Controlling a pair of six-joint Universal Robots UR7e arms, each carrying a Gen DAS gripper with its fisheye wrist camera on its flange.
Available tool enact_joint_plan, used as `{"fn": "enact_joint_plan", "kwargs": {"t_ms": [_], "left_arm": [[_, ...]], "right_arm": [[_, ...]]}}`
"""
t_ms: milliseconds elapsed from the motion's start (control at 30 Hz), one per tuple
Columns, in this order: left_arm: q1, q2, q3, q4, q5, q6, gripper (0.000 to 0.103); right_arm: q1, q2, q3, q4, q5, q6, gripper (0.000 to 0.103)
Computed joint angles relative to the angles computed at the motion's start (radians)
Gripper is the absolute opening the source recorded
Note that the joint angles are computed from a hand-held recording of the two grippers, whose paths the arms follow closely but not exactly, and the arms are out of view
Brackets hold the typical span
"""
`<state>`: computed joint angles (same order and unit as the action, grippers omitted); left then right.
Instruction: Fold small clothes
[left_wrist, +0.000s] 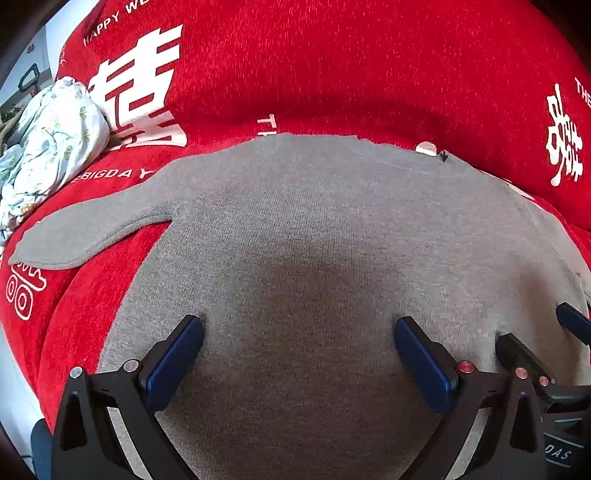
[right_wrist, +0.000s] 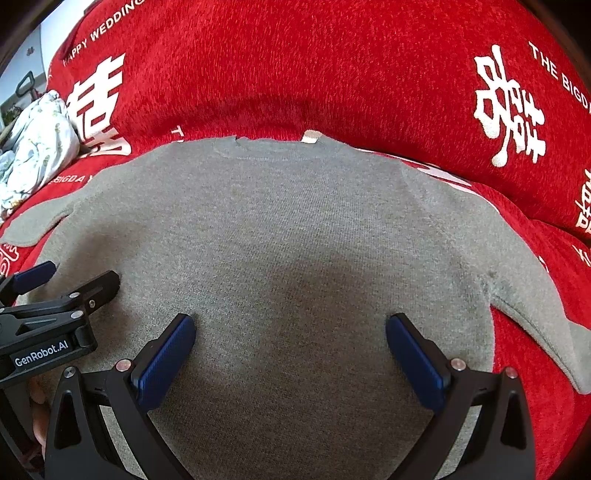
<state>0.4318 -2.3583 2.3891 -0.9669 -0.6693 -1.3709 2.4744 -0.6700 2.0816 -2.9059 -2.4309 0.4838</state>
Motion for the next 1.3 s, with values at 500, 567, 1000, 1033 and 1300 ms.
{"fn": "enact_joint_plan", "kwargs": {"t_ms": [500, 567, 1000, 1033, 1300], "left_arm": [[0.087, 0.133, -0.091, -0.063, -0.097, 0.11, 0.103], [0.05, 0.129, -0.094, -0.032, -0.098, 0.081, 0.103], [-0.021, 0.244, -0.089, -0.161, -0.151, 0.099, 0.103], [-0.024, 0.257, -0.087, -0.174, -0.151, 0.105, 0.103], [-0.069, 0.368, -0.079, -0.272, -0.156, 0.117, 0.103]], "right_arm": [[0.021, -0.069, -0.077, 0.332, -0.017, 0.232, 0.103], [0.031, -0.088, -0.067, 0.343, -0.051, 0.268, 0.103], [0.019, -0.24, 0.043, 0.361, -0.107, 0.393, 0.103], [0.015, -0.256, 0.057, 0.355, -0.112, 0.402, 0.103], [0.0, -0.396, 0.151, 0.413, -0.169, 0.502, 0.103]]}}
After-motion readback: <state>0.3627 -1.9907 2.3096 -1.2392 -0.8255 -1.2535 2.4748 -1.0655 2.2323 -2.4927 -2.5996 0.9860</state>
